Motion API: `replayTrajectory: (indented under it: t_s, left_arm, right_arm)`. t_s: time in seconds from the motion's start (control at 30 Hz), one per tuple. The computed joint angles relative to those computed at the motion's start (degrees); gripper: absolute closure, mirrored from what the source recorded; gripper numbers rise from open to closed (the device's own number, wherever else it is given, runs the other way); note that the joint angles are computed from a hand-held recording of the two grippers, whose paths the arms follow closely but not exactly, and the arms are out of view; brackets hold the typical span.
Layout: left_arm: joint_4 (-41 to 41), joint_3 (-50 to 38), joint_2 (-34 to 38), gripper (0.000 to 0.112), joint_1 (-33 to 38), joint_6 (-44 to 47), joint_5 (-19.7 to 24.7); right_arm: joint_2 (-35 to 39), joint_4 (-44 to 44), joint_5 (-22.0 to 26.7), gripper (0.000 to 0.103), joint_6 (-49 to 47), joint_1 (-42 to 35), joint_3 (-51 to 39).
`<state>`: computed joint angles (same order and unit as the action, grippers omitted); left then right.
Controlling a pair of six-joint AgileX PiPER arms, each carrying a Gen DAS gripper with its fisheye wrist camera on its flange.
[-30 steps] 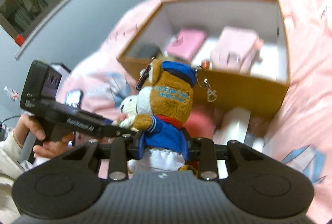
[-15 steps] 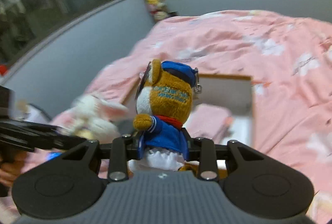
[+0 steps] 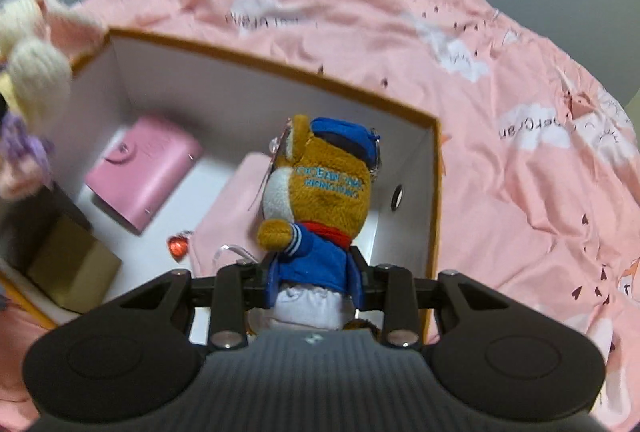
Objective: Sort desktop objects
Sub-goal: 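Carry the bunny and the bear with both tools over the shoebox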
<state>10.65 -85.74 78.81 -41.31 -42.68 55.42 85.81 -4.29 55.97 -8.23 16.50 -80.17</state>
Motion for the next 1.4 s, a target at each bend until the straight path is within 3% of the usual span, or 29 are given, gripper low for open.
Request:
replayTrajectory:
  t_s: [0.17,0.4,0.73,0.83,0.97,1.4]
  left_arm:
    - [-2.44,-0.34,0.87,0.052,3.32,3.22,-0.63]
    - [-5.37,0.24,0.84,0.052,6.28,6.02,-0.85]
    - [-6.64,0.33,0.65,0.051,7.81,7.30,-0.21]
    - [-7.08,0.29,0.31,0.051,8.28,7.81,0.17]
    - [-8.20,-0.13,0.53,0.051,9.03,8.82,0.50]
    - [-8.42,-1.45,2.09,0.051,10.13,9.86,0.53]
  right_arm:
    - [3.79,2.25,1.55,0.067,-1.12,-0.94,-1.64]
    - [9.40,19.81,5.74,0.068,-8.92,-6.92,-5.69]
    - [11.33,20.19,7.23,0.068,-9.83,-2.48,-9.66]
    - [14.03,25.13,10.32,0.068,-10.06,-2.70,-13.17]
    - [12.68,22.65,6.16,0.068,-8.35,0.76,-12.26]
    - [15.68,44.12,7.54,0.068,-7.45,-6.98,-12.25]
